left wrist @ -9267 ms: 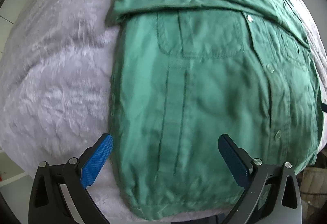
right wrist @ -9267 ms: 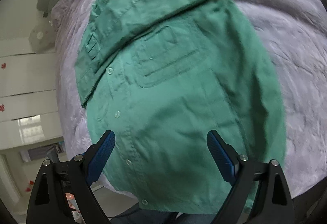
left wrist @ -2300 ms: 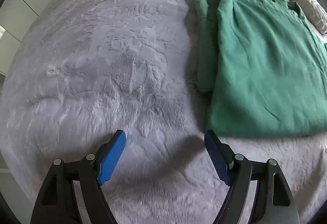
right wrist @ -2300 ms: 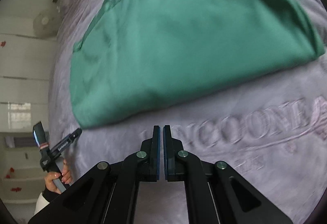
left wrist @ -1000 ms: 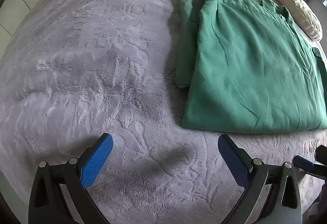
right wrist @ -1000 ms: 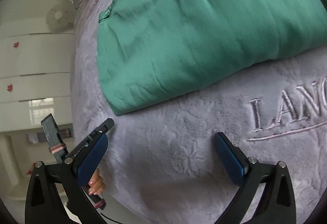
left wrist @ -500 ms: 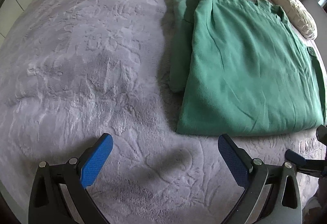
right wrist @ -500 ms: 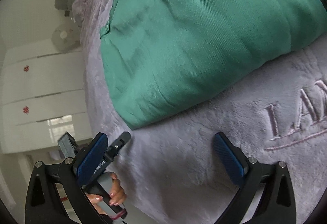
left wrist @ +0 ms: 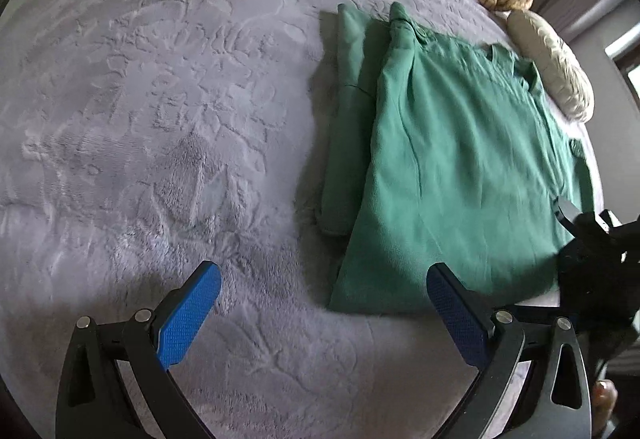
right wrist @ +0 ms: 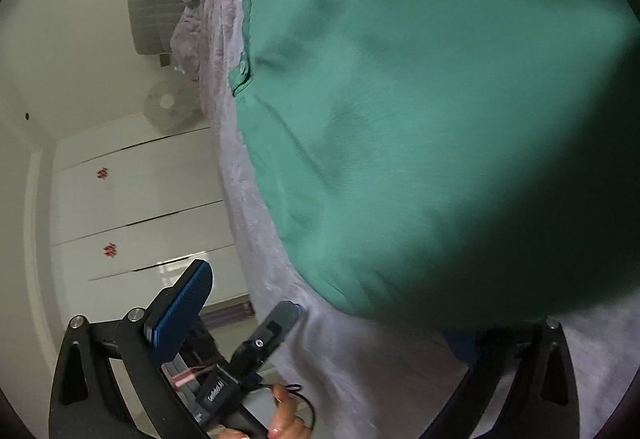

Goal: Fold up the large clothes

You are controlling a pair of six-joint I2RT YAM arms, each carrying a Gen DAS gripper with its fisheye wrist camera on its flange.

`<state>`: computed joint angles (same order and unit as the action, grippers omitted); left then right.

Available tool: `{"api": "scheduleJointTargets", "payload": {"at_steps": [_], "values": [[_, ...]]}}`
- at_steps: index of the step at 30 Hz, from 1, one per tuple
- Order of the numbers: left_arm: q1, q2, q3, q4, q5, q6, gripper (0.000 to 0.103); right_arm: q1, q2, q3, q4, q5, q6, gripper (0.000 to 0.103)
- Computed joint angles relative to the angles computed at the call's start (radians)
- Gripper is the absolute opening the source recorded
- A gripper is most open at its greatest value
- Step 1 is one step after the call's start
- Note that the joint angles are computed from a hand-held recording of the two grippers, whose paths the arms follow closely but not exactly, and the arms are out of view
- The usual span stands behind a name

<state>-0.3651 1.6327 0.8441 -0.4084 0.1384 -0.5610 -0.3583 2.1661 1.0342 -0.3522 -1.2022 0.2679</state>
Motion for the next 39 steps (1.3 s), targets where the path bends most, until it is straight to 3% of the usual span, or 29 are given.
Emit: {"api": "scheduleJointTargets", "payload": {"at_steps": [1, 3, 5, 7, 11, 16, 18, 20, 22, 23, 24, 27, 29, 30, 31, 33, 34, 36, 37, 39], "values": [[0.021, 0.006, 0.0, 0.014, 0.03, 0.008, 0.103, 0.014, 0.002, -0.01, 0.049, -0.017, 0.043, 0.101], [0.049, 0.01, -0.007, 0.043, 0.083, 0.014, 0.103, 0.022, 0.012, -0.02, 0.12, -0.06, 0.107, 0.089], [0.071, 0.013, -0.006, 0.062, 0.15, 0.005, 0.103, 0.019, 0.032, 0.001, 0.09, -0.082, 0.093, 0.044], [0.111, 0.048, 0.005, 0.097, 0.243, 0.006, 0.103, 0.007, 0.043, 0.034, 0.003, -0.091, 0.021, 0.024], [0.153, 0.146, 0.047, 0.211, 0.422, -0.04, 0.103, -0.02, 0.038, 0.076, -0.122, -0.176, -0.092, 0.022], [0.14, 0.296, 0.181, 0.288, 0.562, -0.103, 0.103, -0.014, 0.045, 0.161, -0.368, -0.167, -0.327, 0.022], [0.109, 0.35, 0.263, 0.231, 0.552, -0.092, 0.103, -0.006, 0.049, 0.182, -0.411, -0.139, -0.376, 0.022], [0.059, 0.407, 0.368, 0.112, 0.474, -0.052, 0.103, 0.002, 0.058, 0.187, -0.442, -0.111, -0.415, 0.022], [0.011, 0.446, 0.446, 0.02, 0.369, -0.011, 0.088, 0.006, 0.067, 0.207, -0.511, -0.056, -0.486, 0.022], [-0.017, 0.467, 0.493, -0.046, 0.29, 0.022, 0.065, 0.009, 0.073, 0.222, -0.554, -0.021, -0.53, 0.023], [-0.036, 0.477, 0.519, -0.083, 0.236, 0.038, 0.049, 0.008, 0.081, 0.243, -0.624, 0.024, -0.599, 0.026], [-0.044, 0.458, 0.523, -0.08, 0.193, 0.028, 0.02, -0.008, 0.06, 0.295, -0.762, 0.214, -0.741, 0.026], [-0.046, 0.421, 0.513, -0.071, 0.176, 0.023, 0.017, -0.064, 0.042, 0.332, -0.857, 0.283, -0.852, 0.03], [-0.054, 0.402, 0.51, -0.07, 0.161, 0.028, 0.016, -0.092, 0.041, 0.357, -0.892, 0.298, -0.885, 0.038], [-0.068, 0.379, 0.514, -0.077, 0.136, 0.039, 0.016, -0.136, 0.037, 0.395, -0.92, 0.311, -0.909, 0.055], [-0.097, 0.347, 0.529, -0.09, 0.099, 0.056, 0.016, -0.206, 0.015, 0.443, -0.881, 0.328, -0.885, 0.058], [-0.114, 0.333, 0.541, -0.097, 0.084, 0.063, 0.014, -0.24, 0.01, 0.454, -0.851, 0.343, -0.882, 0.054], [-0.142, 0.329, 0.591, -0.125, 0.061, 0.07, 0.014, -0.286, -0.003, 0.47, -0.725, 0.392, -0.809, 0.034], [-0.147, 0.331, 0.619, -0.139, 0.056, 0.076, 0.014, -0.297, 0.013, 0.489, -0.664, 0.436, -0.773, 0.018], [-0.173, 0.324, 0.664, -0.162, 0.04, 0.078, 0.014, -0.289, 0.037, 0.494, -0.547, 0.512, -0.712, 0.011]]}}
